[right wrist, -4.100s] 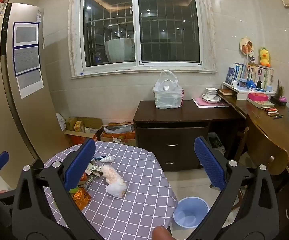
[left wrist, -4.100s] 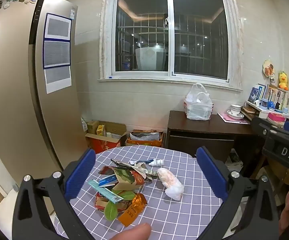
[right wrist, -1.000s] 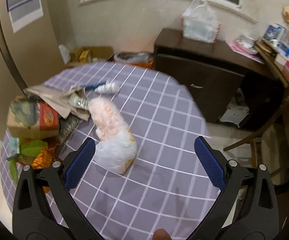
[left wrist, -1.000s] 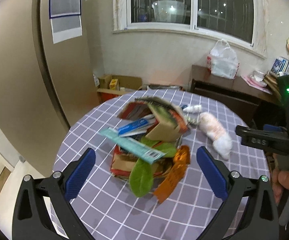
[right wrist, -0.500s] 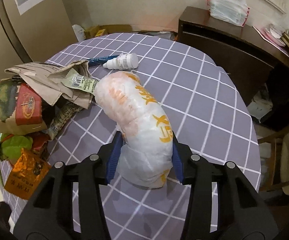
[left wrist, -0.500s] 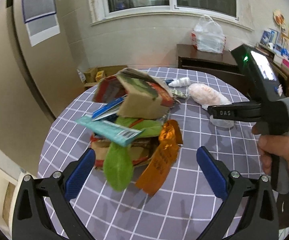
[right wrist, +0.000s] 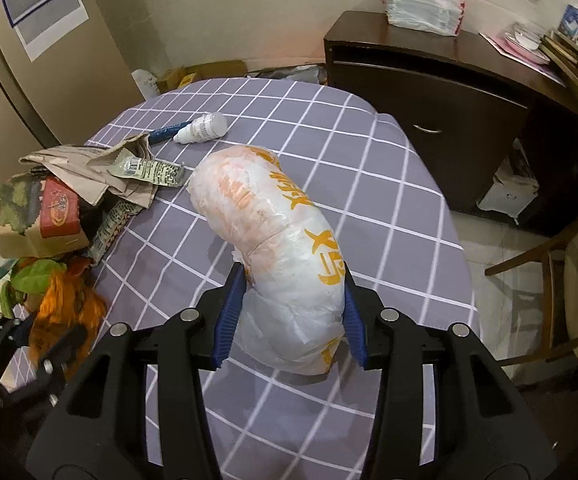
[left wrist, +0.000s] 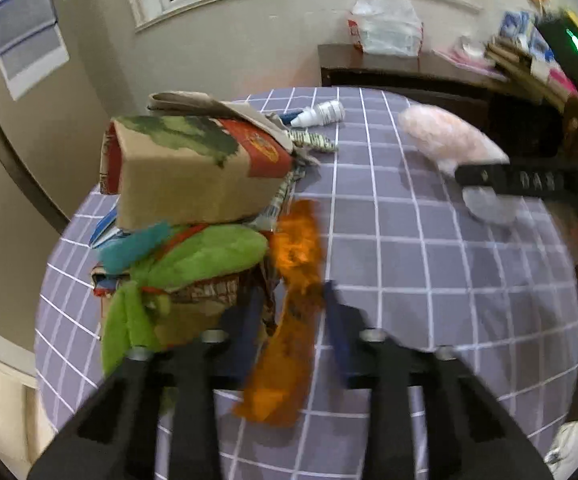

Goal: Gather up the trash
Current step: 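Carry both items over the blue wastebasket and open both grippers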

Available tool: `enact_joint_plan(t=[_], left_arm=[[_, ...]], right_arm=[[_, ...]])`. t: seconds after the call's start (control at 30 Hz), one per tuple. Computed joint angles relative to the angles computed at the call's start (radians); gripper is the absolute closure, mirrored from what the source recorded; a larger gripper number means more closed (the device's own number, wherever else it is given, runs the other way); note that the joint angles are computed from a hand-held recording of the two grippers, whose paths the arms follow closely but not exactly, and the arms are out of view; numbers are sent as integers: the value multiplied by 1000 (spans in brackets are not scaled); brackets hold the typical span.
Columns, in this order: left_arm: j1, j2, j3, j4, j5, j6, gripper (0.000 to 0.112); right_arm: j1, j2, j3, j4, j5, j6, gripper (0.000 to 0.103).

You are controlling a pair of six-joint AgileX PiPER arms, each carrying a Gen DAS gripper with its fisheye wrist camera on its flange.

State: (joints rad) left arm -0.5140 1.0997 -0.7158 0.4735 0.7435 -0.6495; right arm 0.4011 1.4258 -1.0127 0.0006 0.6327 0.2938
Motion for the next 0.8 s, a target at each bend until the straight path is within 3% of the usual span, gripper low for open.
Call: enact_joint_plan(t=[0.07, 0.23, 0.43, 0.63, 0.8], left_arm=[[40, -16, -3, -82, -25, 72, 109], [-9, -26, -21, -72, 0, 34, 110], [-147, -22, -77, -23, 51, -83, 110], [-286, 104, -220, -21, 24, -104, 110], [-381, 311, -409, -46, -32, -60, 110]], right_arm=[[-29, -20, 17, 37, -5, -41, 59], [-117, -76, 67, 164, -13, -170, 59], [-265, -148, 125, 317, 1, -344, 60], [-565, -216, 189, 524, 74, -619, 60], [-881, -185, 200, 651, 166, -838, 59]])
